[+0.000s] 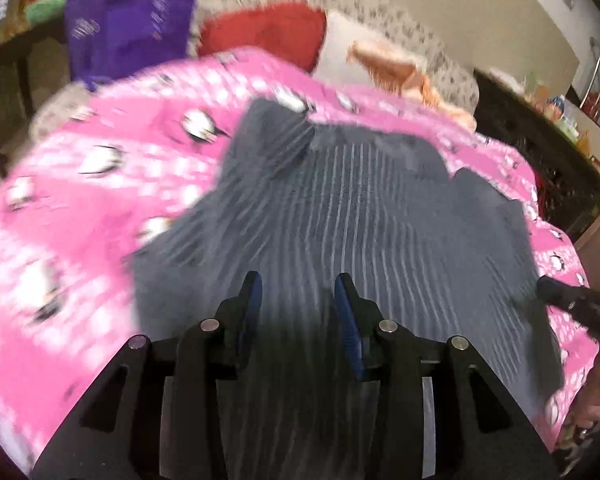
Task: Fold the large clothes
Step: 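Release the hem and smooth the folded jacket flat with both grippers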
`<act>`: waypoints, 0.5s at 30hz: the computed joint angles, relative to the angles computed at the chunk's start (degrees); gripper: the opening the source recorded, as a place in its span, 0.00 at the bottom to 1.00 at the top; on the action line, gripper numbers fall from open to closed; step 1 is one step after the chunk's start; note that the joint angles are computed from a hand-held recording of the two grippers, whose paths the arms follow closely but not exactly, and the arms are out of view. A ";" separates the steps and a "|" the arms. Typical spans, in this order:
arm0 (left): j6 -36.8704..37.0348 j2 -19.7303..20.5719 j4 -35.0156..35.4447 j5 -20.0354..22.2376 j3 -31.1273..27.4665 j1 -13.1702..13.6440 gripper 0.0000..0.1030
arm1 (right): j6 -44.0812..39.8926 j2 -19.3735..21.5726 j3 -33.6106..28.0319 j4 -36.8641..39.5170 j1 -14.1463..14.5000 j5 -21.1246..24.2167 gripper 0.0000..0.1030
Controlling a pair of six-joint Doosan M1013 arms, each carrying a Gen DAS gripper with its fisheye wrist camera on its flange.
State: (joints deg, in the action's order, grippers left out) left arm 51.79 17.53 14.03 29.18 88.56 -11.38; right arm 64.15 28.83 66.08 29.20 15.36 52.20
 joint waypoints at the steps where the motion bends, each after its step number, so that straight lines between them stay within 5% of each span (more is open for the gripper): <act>1: -3.43 -2.38 3.82 -2.03 3.18 -0.74 0.46 | -2.39 -1.40 2.19 0.24 0.35 -1.54 0.12; 3: -9.63 -4.46 9.14 -2.25 6.33 -1.84 0.55 | -6.17 -3.91 6.87 0.56 1.17 -4.85 0.12; 6: -6.94 -3.84 3.25 1.57 7.57 -1.83 0.55 | 1.15 -4.88 10.66 -8.71 3.00 -7.70 0.16; 12: -14.95 -6.81 10.96 -1.49 10.57 -2.58 0.56 | 6.21 -4.02 9.72 -10.23 2.39 -3.36 0.16; 15: -24.60 -8.68 17.47 -1.32 12.82 -2.27 0.57 | 3.31 -7.30 13.16 -8.25 2.02 -9.31 0.17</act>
